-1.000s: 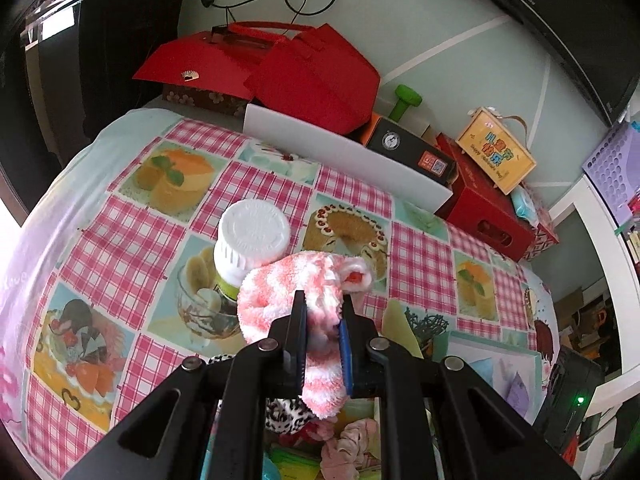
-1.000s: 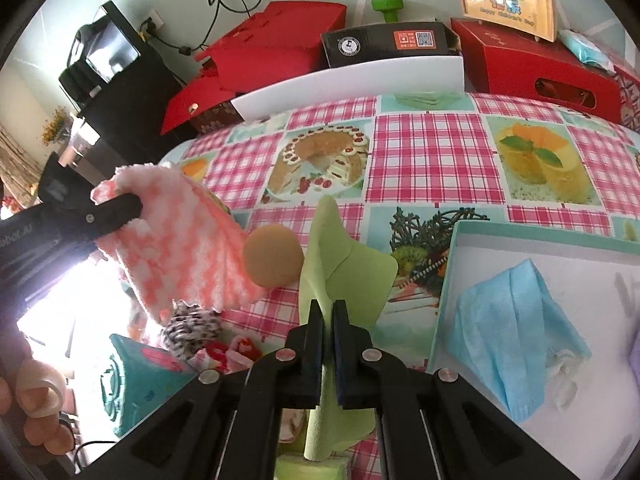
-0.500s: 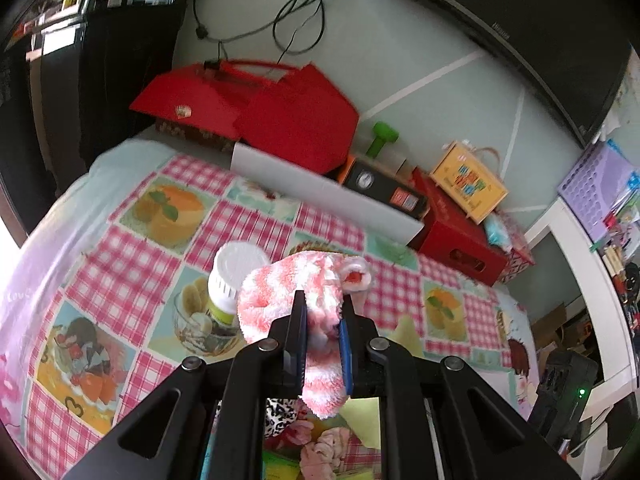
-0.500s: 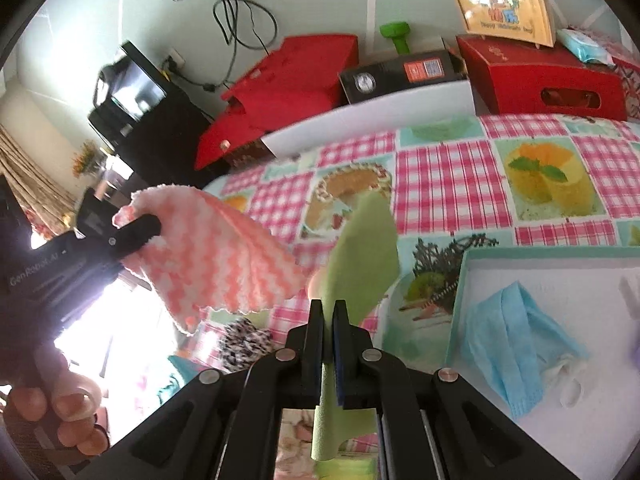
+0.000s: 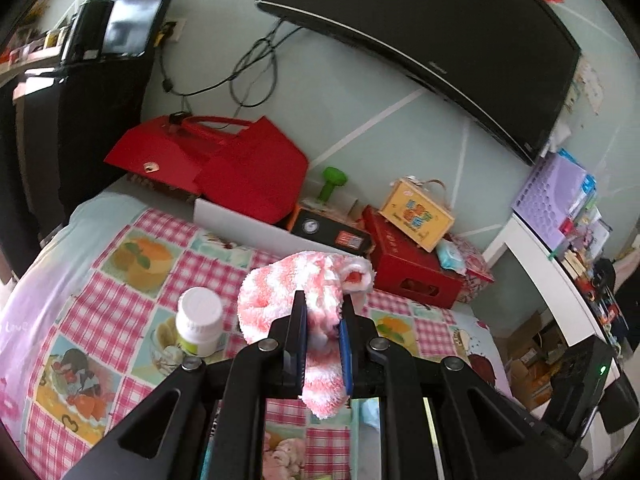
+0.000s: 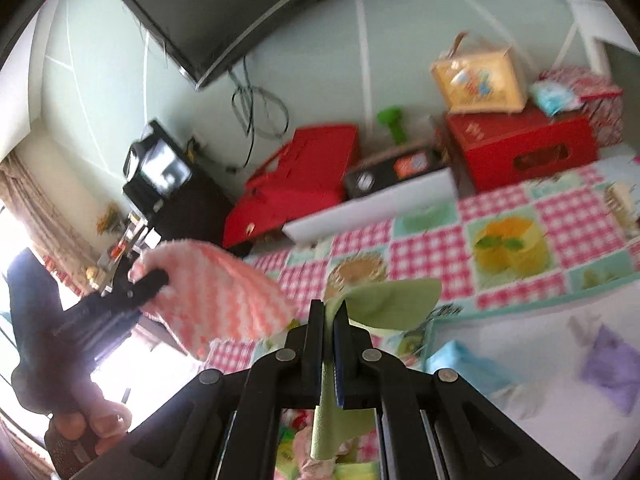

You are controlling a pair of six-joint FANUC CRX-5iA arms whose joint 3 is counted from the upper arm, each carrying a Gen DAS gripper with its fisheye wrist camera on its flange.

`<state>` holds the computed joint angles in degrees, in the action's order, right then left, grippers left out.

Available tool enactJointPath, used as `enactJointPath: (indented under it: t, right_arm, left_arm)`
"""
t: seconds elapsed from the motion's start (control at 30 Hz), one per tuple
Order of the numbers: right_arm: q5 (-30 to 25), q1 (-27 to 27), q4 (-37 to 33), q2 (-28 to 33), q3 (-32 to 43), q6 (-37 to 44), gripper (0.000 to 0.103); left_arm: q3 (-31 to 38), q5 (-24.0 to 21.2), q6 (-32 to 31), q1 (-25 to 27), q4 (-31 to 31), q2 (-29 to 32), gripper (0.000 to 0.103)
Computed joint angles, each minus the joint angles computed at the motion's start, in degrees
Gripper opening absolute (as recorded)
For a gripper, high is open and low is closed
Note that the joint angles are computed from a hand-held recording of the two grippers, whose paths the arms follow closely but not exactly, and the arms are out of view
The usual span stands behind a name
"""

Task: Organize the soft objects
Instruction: 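Lift the pink fabric with the left tool while the right tool lifts the green cloth toward the tray, then lower and open the left tool in the tray while the right tool releases the green cloth there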

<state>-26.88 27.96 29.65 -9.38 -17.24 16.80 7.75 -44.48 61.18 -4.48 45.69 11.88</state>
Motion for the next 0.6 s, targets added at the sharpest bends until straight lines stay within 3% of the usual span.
enactJointPath:
  t: [0.1,0.27,0.43,0.6]
  right_arm:
    - [-3.0,-0.3,8.4,-2.2,-2.6,-7.5,0.005]
    - [-8.9,-1.7,14.6,-5.3,-5.4,-14.9,0.005]
    - [-13.6,-3.3,17.8,-8.2,-8.1,-19.8,0.005]
    - [-21.8,-3.7,17.5,-9.2,-8.4,-21.3,0.005]
  left_arm:
    - [-0.2,-0.4,-1.9,-1.2,1.7,0.1,0.014]
    - [0.8,-1.6,-3.7,-4.0,1.6,0.9,0.014]
    - [2.4,-3.9,-5.0,-7.5,0.5,2.3,0.014]
    - [4.4,-7.7,-5.9,-10.6,0.3,4.8,0.014]
